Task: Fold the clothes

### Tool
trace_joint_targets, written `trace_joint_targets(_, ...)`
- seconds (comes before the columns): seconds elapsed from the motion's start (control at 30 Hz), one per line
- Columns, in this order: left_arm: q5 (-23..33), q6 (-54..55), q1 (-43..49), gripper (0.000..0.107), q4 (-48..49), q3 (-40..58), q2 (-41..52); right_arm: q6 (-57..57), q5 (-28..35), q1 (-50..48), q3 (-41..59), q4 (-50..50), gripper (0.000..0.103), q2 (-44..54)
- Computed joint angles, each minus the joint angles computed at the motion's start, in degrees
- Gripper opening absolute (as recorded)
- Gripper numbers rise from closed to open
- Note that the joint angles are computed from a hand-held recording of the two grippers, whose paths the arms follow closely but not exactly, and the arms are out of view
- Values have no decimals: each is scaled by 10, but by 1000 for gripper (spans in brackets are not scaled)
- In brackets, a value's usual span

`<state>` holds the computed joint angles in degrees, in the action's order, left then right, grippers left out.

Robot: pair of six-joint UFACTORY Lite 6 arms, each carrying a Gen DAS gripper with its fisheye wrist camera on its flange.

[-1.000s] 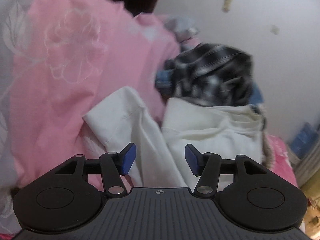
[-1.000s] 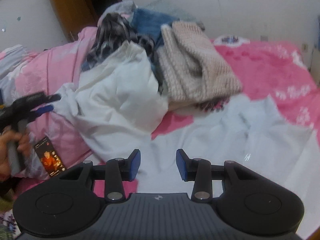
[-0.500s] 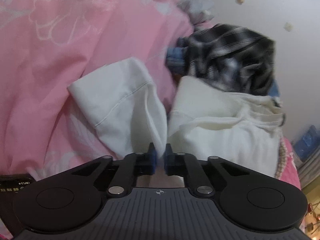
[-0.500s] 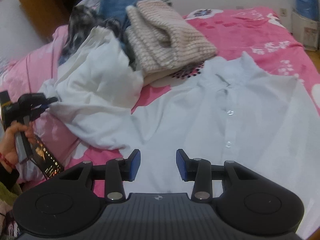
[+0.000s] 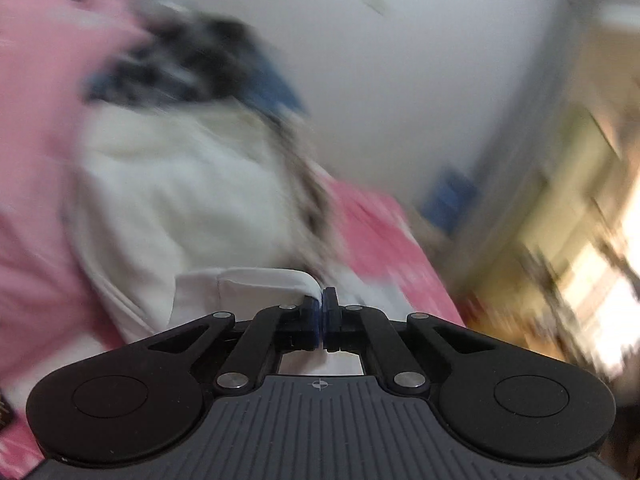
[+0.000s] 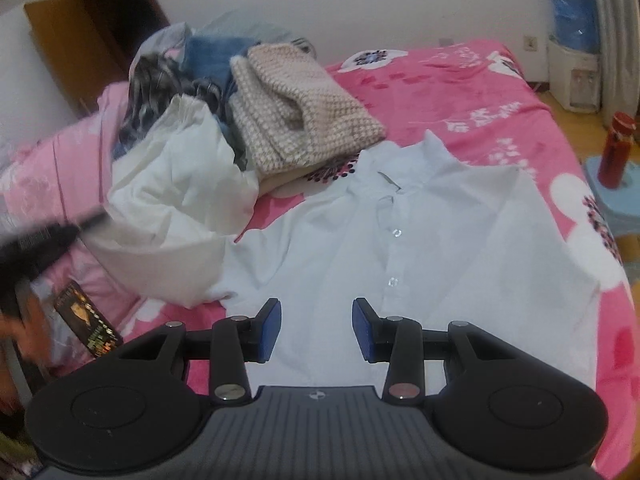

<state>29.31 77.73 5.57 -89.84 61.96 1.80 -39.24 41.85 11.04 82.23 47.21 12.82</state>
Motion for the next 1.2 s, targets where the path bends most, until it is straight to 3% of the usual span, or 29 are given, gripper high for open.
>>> trace_joint_targets(0.07,-1,-3,-49,0,28,-41,-17,-12,19,-23,-27,23,42,-26)
trace_joint_targets(0.2,-57,-69,-149,1,104,-79,14,-34,31,-54,-92,51,42,-71)
trace_joint_targets(0.3,-66,-116,-185,8,171,-84,53,-39,30,-64,-134,60,42,-87)
trace_joint_targets(0.37,-55,-161,-192,30,221,-82,68,-43,24,-65,-158,65,42,-89)
trace_joint_targets(0.57,-12,-27,-160,60,165,-144,-4,-56,22,-56,-195,98,42,-61)
trace_joint_targets(0.77,55,42,-83,60,162,-176,-51,-57,43,-22,-194,130,42,-12)
trace_joint_targets(1.0,-35,-6,-73,60,216,-149,-11,-108,27,52,-98,142,46,69)
trace_joint_targets(1.2,-71,-58,-71,58,248,-138,24,-51,-21,144,64,40,46,200)
